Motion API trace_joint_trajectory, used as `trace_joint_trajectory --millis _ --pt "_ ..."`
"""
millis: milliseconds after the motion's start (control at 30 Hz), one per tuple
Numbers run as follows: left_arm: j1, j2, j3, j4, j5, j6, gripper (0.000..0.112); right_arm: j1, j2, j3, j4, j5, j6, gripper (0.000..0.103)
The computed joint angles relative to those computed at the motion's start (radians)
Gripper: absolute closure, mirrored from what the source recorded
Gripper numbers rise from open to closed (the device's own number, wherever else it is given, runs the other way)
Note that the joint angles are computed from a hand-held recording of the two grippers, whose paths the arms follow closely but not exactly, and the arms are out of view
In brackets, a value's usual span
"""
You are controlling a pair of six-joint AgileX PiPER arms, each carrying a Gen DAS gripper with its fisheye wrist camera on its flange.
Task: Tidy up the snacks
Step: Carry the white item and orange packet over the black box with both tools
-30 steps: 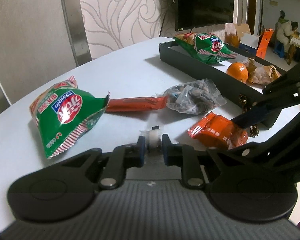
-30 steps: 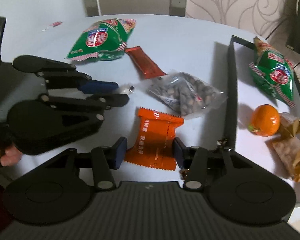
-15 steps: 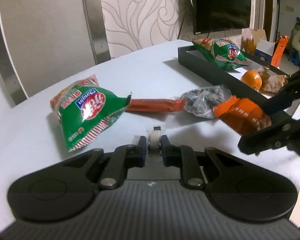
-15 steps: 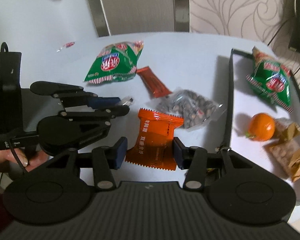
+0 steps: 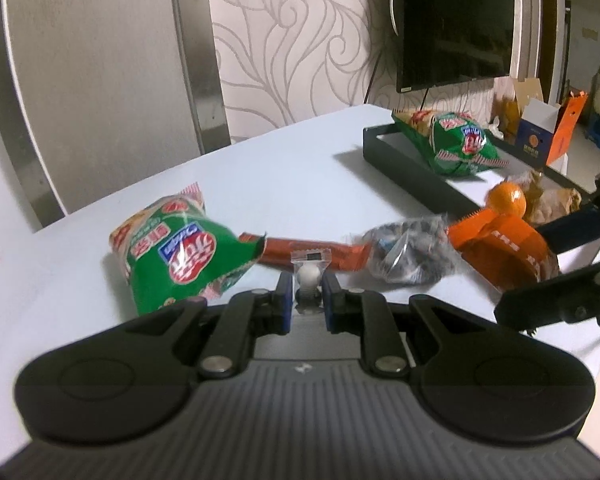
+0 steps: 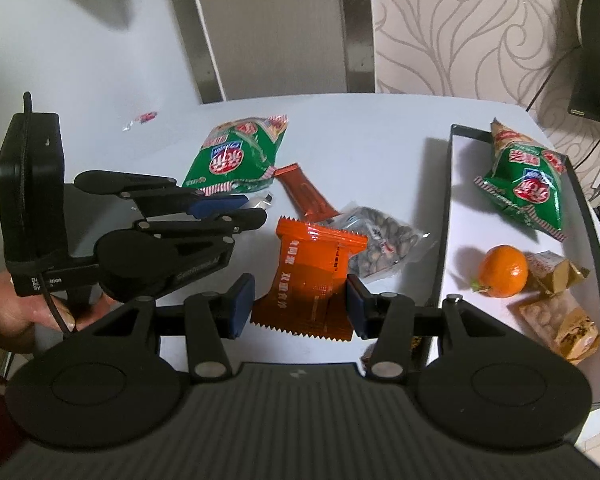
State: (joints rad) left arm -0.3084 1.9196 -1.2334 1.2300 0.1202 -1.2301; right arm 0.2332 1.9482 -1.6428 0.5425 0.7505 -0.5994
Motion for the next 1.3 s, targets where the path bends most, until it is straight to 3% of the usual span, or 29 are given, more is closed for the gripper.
trace_joint_trajectory --millis 900,1300 --pt "-0.107 0.148 -0.343 -0.722 0.071 0.765 0.093 -0.145 -0.080 0.013 0.066 0.009 -0.025 0.049" --pt "-0.175 0.247 -0.527 -0.887 0.153 0.936 0.093 -0.230 -0.087 0.011 0.081 0.019 -0.046 0.049"
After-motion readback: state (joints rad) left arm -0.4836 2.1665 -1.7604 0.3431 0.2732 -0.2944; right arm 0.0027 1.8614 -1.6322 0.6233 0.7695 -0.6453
